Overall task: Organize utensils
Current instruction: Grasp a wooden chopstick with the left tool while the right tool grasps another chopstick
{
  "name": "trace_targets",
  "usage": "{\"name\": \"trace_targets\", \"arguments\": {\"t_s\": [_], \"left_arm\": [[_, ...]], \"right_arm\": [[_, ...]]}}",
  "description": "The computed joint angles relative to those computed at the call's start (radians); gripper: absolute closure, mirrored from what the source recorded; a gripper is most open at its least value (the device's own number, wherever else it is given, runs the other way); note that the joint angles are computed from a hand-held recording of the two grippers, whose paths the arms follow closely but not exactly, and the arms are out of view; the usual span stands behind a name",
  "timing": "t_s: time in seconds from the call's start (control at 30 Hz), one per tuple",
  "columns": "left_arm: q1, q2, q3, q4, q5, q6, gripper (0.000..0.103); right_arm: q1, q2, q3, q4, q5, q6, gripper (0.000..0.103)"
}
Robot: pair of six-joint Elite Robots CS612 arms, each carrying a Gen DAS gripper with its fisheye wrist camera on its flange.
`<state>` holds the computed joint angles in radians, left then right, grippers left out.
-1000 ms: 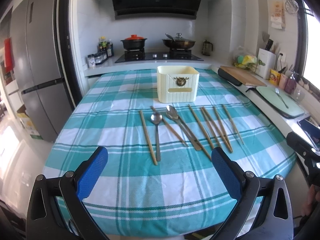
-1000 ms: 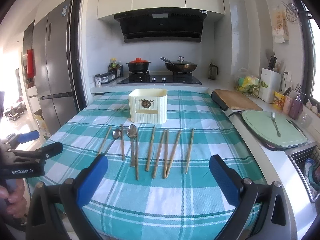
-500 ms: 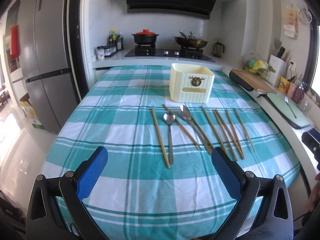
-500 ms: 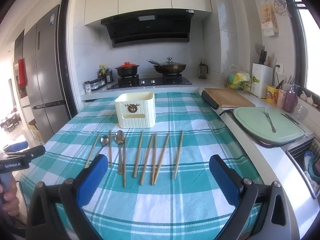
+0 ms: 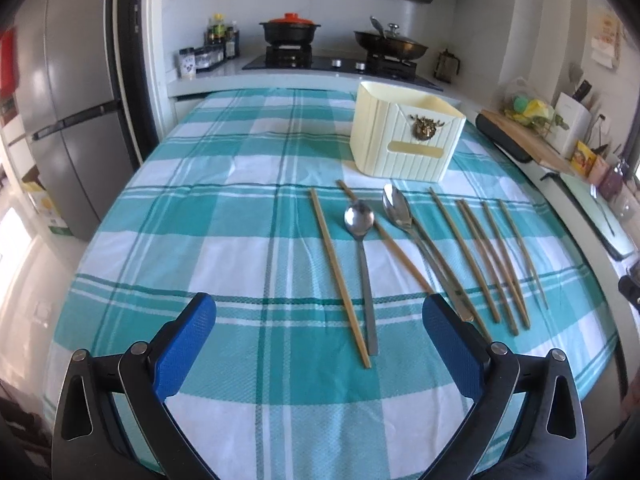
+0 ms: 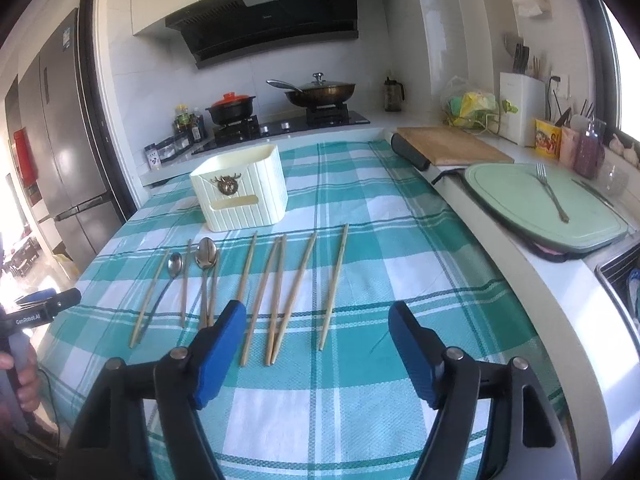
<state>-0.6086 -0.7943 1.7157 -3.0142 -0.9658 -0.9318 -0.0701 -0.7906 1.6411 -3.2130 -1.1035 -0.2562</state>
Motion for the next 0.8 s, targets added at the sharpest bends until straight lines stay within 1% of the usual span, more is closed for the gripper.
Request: {"name": "trace_targets", "arguments": {"t_s": [0.07,0.2,0.23,0.3,0.37,0.43,0.53,0.6,0.63,0.67,0.7,0.73,0.77,0.8], "left_arm": [[0.017,0.019,-0.028,0.01,-0.029,0.018,0.001],[0.058,0.062,-0.104,0.078,-0.094,0.037,0.003],[0.068,0.074,-0.124,0.099,-0.11,0.039,0.004],[0.088,0.093,-0.157,0.145,-0.135,0.031,0.01],[0.106,0.107,-0.18,0.172,-0.166,0.022,0.011],[0.118,0.118,-0.199,0.199,-0.188,0.019,0.014],[0.129,0.129,-0.223,0.232,-0.208,0.037,0.015],[0.134,0.136,-0.239,0.257,-0.221,0.061,0.016],[0.135,0.138,-0.245,0.266,-0.227,0.073,0.017],[0.138,0.141,-0.254,0.279,-0.236,0.088,0.018],[0.142,0.145,-0.263,0.288,-0.245,0.101,0.02],[0.148,0.151,-0.274,0.299,-0.257,0.113,0.021],[0.152,0.154,-0.282,0.307,-0.266,0.121,0.021],[0.156,0.156,-0.287,0.314,-0.269,0.129,0.021]], "right_arm": [[0.0,0.012,-0.021,0.04,0.008,0.009,0.03],[0.006,0.038,-0.072,0.121,0.012,0.0,0.03],[0.007,0.047,-0.091,0.157,0.02,-0.015,0.03],[0.014,0.061,-0.126,0.217,0.017,-0.045,0.03],[0.025,0.081,-0.173,0.289,-0.014,-0.082,0.03],[0.031,0.105,-0.22,0.337,-0.034,-0.08,0.03],[0.034,0.144,-0.304,0.422,-0.029,-0.066,0.03],[0.044,0.171,-0.371,0.509,-0.051,-0.079,0.03],[0.049,0.187,-0.41,0.565,-0.051,-0.097,0.03],[0.055,0.204,-0.451,0.617,-0.05,-0.118,0.032],[0.062,0.223,-0.489,0.654,-0.067,-0.127,0.036],[0.068,0.241,-0.526,0.694,-0.087,-0.131,0.044],[0.074,0.264,-0.575,0.756,-0.111,-0.125,0.052],[0.077,0.282,-0.611,0.798,-0.125,-0.115,0.056]]}}
